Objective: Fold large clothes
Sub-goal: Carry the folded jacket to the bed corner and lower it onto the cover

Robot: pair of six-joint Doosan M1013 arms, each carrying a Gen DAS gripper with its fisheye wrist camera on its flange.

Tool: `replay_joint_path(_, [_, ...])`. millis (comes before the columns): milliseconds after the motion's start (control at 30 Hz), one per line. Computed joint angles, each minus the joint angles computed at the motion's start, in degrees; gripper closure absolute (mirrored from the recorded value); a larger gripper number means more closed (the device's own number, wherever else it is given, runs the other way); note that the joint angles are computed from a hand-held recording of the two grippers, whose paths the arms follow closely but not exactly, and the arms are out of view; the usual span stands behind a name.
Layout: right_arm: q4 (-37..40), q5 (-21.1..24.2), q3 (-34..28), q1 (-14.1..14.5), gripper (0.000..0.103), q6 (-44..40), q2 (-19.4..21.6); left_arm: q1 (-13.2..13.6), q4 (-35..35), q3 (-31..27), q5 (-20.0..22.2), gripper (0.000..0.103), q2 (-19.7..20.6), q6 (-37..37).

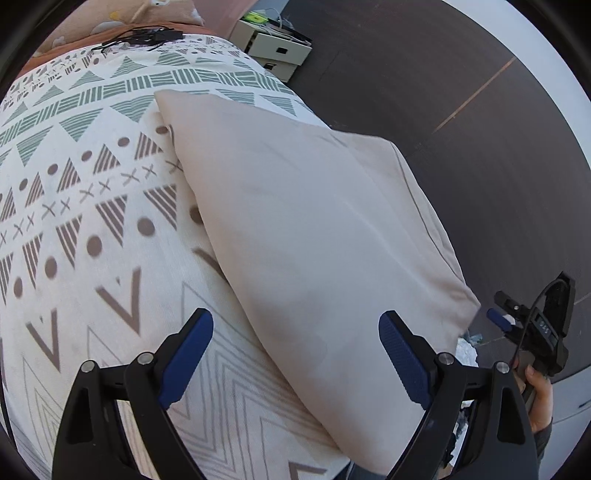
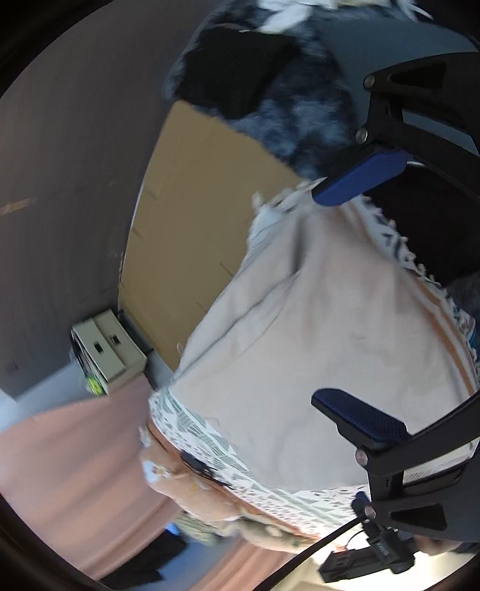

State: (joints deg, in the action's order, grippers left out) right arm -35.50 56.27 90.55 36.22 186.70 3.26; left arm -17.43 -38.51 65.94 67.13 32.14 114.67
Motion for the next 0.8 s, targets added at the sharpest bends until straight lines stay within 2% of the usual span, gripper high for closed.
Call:
replay_joint_path(67, [-0.78,-0.17,1.64,1.00,0.022,4.33,-0.71,-0.14,0.09,1.10,-0.13,0.010,-0.59,0.86])
replay_joint_path(200, [0.08,-3.13,4.22,1.15,0.030,8.64,-1.17,-0.13,-0.41,2.80,0.31,0.011,-1.28,0.99])
replay_joint_path(267, [1.07,-5.55,5.32,0.58,0.047,9.89,-1.31,-0.01,-0.95,3.43,0.28,0.014,-1.43,0.62])
replay_joint_path(300, [1.43,-6.88,5.82,0.19,0.053,10.67,-1.28,0.08,-1.18,3.79,0.44,0.015,-1.52,0.37])
replay_joint_path(367, [0.84,-8.80,6.54,-0.56,0.069,12.34,-1.16,0.19,-1.67,4.10,1.32,0.029,-1.43,-0.02])
replay_joint_path(400, [-0.42,-9.70,6.84,-0.84,0.078,13.51,-1.19,0.22,-1.72,4.07,1.88,0.030,-1.30,-0.27])
replay_joint_path(567, [-4.18,-8.46,6.15,-1.86,0.087,15.33,-0.56,0.03,-3.06,4.66,2.48,0.031,-1.19,0.14])
replay_joint_path(800, [-4.20,-8.57,4.88,-4.92,0.091,11.67,0.03,-0.93,-3.46,4.94,2.04,0.032,-1.22,-0.10])
